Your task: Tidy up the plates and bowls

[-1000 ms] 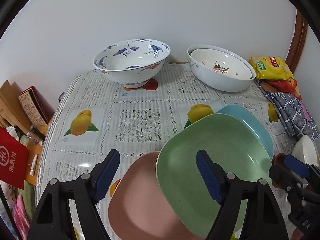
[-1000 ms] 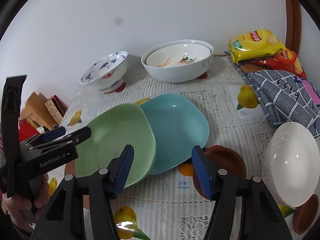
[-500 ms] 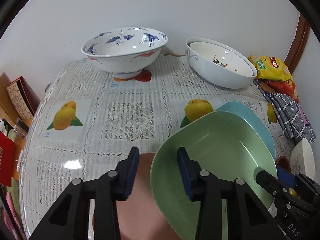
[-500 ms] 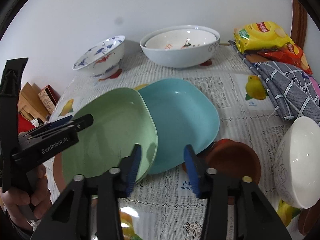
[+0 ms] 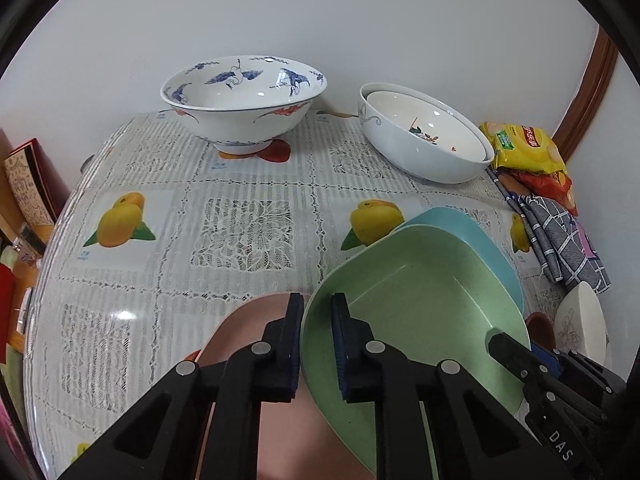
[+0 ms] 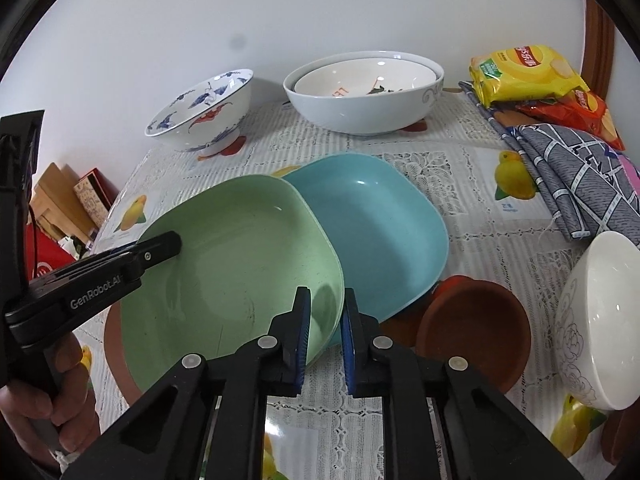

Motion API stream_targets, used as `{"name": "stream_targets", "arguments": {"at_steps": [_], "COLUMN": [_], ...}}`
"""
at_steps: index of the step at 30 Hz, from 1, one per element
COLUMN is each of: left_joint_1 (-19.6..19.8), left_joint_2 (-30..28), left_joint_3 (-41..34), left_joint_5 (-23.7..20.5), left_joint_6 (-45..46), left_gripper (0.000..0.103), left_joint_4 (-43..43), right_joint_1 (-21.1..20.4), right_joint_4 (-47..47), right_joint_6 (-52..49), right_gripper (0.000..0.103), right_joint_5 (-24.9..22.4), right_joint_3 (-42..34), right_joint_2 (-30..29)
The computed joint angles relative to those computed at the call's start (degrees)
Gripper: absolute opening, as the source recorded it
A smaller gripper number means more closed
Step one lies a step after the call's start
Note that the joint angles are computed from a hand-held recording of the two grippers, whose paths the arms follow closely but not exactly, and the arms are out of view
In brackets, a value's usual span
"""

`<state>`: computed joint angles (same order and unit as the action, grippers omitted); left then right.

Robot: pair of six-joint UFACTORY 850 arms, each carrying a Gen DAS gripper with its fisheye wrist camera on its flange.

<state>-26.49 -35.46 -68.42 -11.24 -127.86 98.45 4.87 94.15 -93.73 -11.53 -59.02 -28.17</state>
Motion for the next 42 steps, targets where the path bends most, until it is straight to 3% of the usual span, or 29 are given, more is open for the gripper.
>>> {"name": "stream_targets", "arguments": {"at_steps": [11, 20, 28, 36, 40, 42], "left_joint_1": [-1.4, -0.79, -0.45, 0.0, 0.31, 0.59], "left_joint_2": [8.31, 16.81, 21.7, 20.92, 18.89, 17.77], "left_joint_3": [7.31, 13.9, 18.0, 19.44, 18.95, 18.52], "left_joint_5": [-4.9, -6.61, -7.05, -6.17, -5.74, -5.44], "left_joint_6": [1.33, -6.67, -10.16, -16.67, -16.99, -15.66], "left_gripper": [0.012, 0.009, 0.009, 0.009, 0.01, 0.009], "left_joint_4": [-2.18, 2.04, 3.42, 7.67, 7.82, 6.4], "right_joint_1": [0.01, 0.64, 3.87, 4.91, 4.99, 5.03], "right_joint_4": [8.5, -10.87, -24.99, -23.24, -14.95, -16.56], "right_joint_6": [-8.34, 10.41, 21.64, 18.95, 10.36, 11.93], "right_gripper": [0.011, 0.008, 0.008, 0.006, 0.006, 0.006], "right_joint_5": [-4.76, -9.69, -6.61, -4.94, -4.07, -4.27], "right_joint_3": [4.08, 2.09, 0.92, 1.2, 2.29, 1.68], "right_joint_2": [5.92, 8.8, 12.23, 11.41, 10.08, 8.7]}}
